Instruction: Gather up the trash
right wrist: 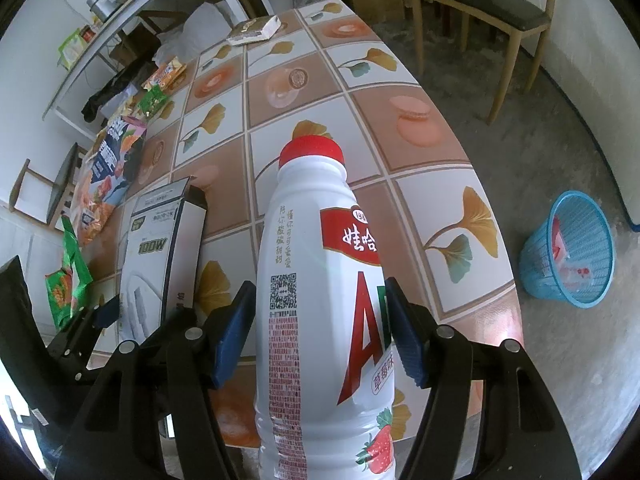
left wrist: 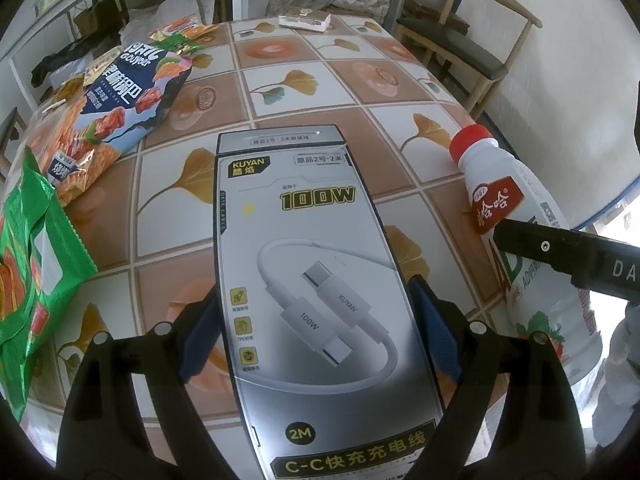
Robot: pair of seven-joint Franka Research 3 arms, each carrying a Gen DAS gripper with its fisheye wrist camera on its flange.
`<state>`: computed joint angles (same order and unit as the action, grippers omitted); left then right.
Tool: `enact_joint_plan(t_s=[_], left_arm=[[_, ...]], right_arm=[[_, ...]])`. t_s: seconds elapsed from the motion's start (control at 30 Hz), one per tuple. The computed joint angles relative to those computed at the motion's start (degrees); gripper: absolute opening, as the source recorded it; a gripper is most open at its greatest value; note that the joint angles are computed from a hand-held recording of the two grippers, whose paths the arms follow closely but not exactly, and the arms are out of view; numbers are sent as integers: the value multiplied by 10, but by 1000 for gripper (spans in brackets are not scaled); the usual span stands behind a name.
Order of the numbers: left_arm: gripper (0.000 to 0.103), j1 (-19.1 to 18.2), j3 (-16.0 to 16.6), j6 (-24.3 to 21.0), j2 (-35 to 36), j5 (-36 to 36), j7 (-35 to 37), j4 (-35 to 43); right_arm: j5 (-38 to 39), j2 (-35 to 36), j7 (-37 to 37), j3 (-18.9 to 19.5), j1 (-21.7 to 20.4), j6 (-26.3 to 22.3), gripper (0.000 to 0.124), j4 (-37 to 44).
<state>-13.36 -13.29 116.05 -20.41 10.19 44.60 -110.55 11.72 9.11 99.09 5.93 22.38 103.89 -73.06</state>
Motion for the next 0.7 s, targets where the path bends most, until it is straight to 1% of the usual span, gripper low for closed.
enact_joint_plan(t_s=[0.7], left_arm=[[83,0,0,3,-2,0,-2,-3]], right_arm=[[-11,-6,0,1,3,8,63,-8]])
